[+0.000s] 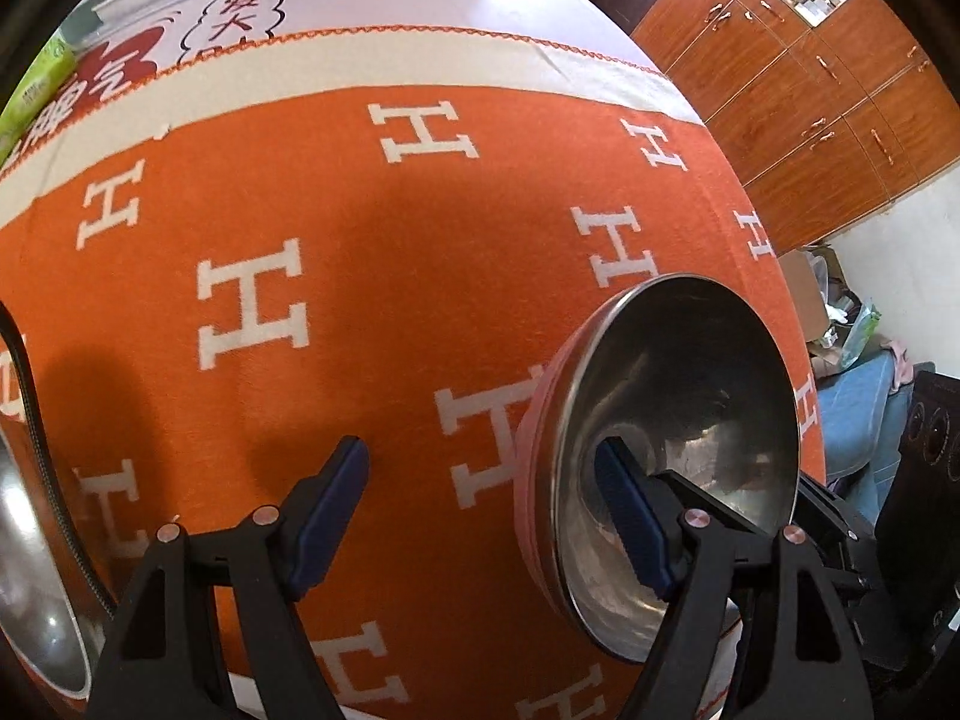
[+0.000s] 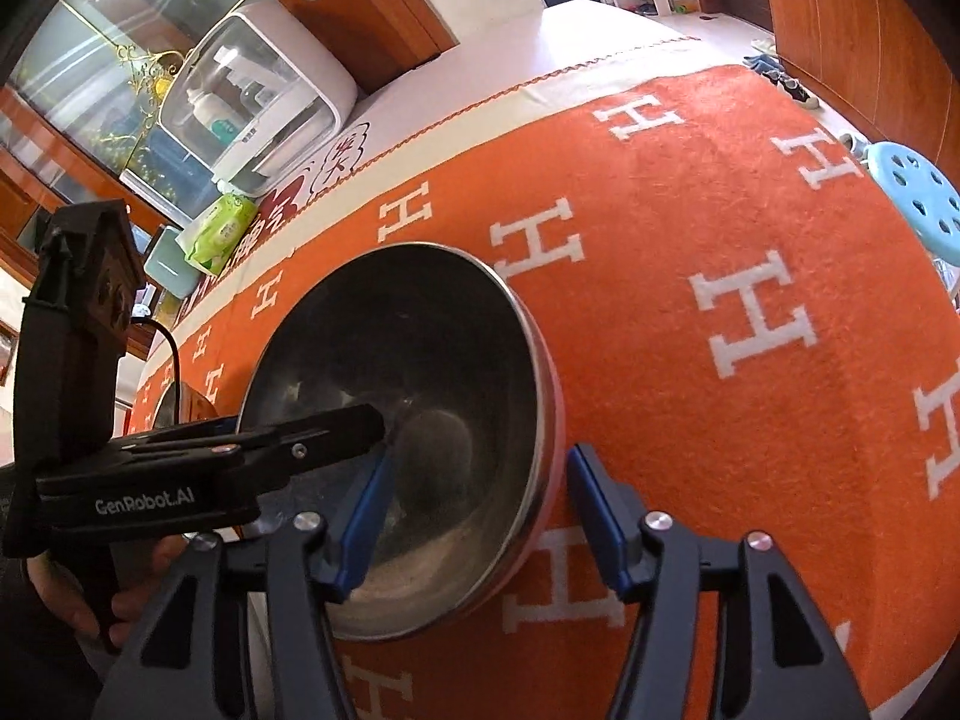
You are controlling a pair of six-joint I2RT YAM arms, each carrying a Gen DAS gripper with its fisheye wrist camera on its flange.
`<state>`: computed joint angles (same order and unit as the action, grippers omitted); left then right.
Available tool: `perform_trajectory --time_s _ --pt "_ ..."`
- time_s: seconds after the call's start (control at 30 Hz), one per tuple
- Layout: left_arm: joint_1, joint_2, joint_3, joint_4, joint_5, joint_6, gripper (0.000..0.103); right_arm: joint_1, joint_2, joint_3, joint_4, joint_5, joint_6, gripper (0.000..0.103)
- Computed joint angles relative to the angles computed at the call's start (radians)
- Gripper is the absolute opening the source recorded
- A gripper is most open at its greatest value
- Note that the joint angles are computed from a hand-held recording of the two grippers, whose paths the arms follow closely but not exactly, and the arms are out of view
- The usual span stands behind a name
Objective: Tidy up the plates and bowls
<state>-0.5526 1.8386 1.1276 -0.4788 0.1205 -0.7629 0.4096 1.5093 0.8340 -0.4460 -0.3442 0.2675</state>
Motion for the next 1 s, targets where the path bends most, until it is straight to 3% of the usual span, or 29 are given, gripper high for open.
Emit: perform_trajectory --time_s 0.13,0.53,0.83,0.93,1.0 --pt "-0.002 -0.005 -0.015 0.029 -0.012 0.009 0.072 0.003 0.003 0.001 0.008 0.005 -0.003 0.055" --pt "-0.019 0.019 0.009 0.047 -0.055 -0.007 0.059 0.009 0.018 0.001 0.037 0.06 -0.007 0.031" --pt "-0.035 0.024 0.016 0.046 -0.051 -0.006 0.05 0.004 0.019 0.0 0.038 0.056 -0.007 0.029" --pt "-0.037 0.015 -0.002 0.074 -0.02 -0.016 0.04 0.008 0.018 0.003 0.029 0.06 -0.003 0.029" --pt "-0.036 0.015 -0.008 0.085 -0.009 -0.022 0.038 0.01 0.015 0.005 0.018 0.061 -0.004 0.029"
